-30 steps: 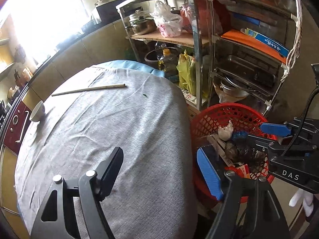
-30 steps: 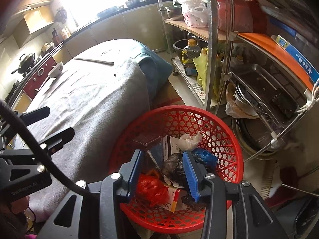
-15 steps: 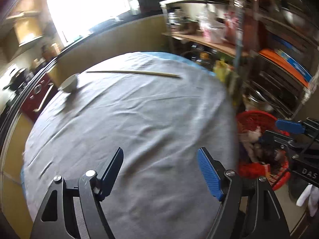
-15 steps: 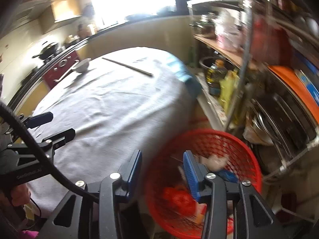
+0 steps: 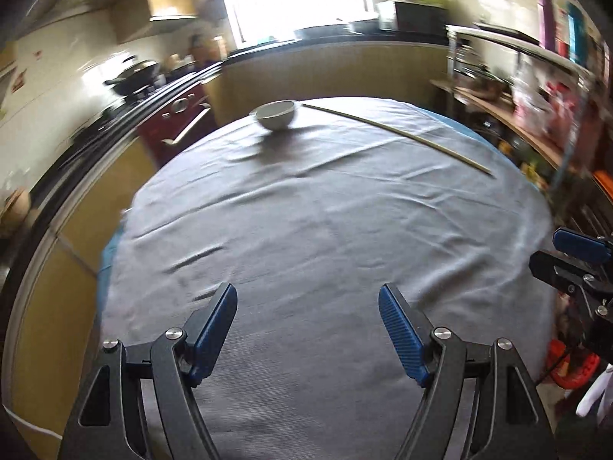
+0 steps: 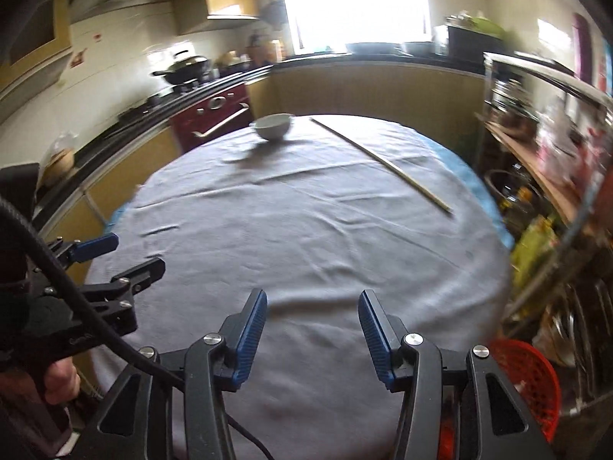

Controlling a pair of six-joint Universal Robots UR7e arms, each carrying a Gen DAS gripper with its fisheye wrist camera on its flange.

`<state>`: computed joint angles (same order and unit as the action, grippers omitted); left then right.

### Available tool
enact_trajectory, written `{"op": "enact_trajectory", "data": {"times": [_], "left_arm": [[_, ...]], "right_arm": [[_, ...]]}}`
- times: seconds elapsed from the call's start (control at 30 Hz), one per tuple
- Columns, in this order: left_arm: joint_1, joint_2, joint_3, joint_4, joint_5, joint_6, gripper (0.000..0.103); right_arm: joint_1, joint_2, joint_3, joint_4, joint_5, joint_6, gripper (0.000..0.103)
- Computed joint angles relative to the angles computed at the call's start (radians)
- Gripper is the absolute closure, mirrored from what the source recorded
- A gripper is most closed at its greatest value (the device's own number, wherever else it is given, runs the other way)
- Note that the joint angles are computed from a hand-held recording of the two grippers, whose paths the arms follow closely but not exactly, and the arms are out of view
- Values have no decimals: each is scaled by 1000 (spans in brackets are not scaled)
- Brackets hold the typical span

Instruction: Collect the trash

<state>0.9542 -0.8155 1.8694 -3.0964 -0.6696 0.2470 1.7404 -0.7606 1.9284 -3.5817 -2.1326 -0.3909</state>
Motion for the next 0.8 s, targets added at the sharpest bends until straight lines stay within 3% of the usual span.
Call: {"op": "enact_trajectory", "data": {"times": [0.23, 0.5, 0.8], "left_arm": [[25, -55, 28, -58, 59, -8, 26], [41, -93, 50, -119, 101, 9, 26], [39, -125, 89, -138, 84, 10, 26]], "right_arm": [[52, 90, -111, 78, 11, 24, 49], [75, 148, -151, 110, 11, 41, 49], [94, 181, -149, 15, -39, 28, 49]]}}
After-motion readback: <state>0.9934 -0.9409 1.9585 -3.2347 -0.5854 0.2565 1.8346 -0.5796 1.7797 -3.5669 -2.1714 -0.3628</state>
